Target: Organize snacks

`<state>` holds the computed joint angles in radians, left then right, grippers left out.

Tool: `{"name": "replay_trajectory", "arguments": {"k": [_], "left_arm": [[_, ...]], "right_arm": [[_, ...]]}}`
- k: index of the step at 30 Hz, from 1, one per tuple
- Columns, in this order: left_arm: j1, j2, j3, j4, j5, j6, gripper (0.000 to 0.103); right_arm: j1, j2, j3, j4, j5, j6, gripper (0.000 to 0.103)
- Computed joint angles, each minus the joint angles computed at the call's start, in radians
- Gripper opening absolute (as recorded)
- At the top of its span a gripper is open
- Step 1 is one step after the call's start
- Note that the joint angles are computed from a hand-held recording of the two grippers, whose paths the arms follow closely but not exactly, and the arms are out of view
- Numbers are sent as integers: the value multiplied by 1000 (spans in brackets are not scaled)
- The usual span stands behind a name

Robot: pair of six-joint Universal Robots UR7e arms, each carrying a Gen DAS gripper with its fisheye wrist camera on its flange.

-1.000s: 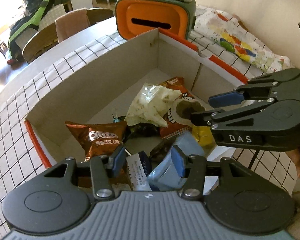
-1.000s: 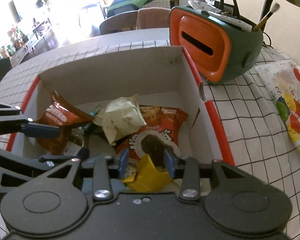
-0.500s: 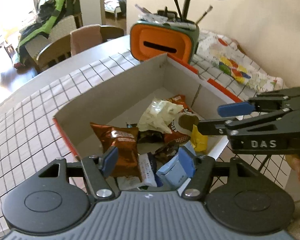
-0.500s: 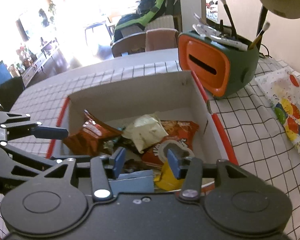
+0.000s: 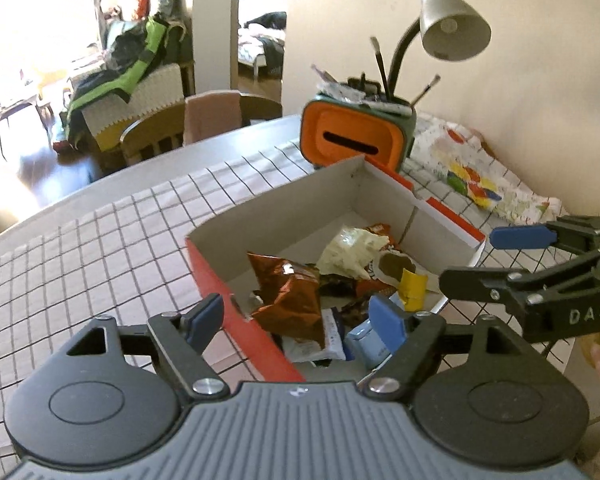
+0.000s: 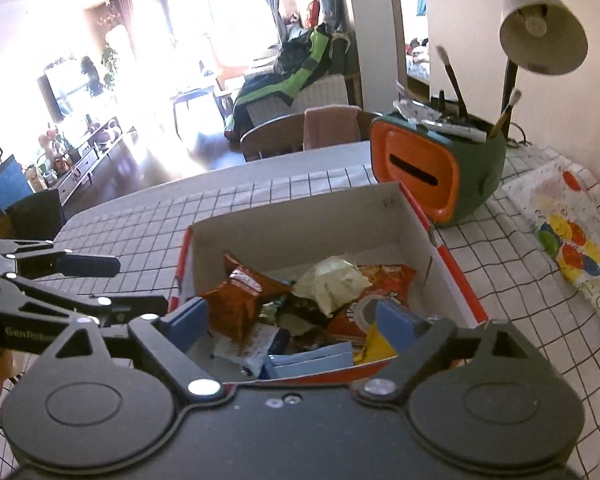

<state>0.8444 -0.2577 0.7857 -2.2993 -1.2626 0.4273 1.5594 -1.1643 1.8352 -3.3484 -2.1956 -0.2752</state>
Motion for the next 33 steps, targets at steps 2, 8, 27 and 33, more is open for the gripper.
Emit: {"name": "replay_trajectory", "arguments": {"k": [2,8,27,33], "left_arm": [[2,-26,36,-29,-1,7,81],[12,-105,146,-104,-6,16,83],[28,-217,304,-222,-69,-18,103],[26,-214,305,-223,-70,-39,103]], "right_arm": [[18,9,6,-28,-12,-14,98],[64,38,16,-99,-38,-37,103],[147,150,18,-396,-167,-42,103],[147,151,24,-407,-182,-22,103]]}}
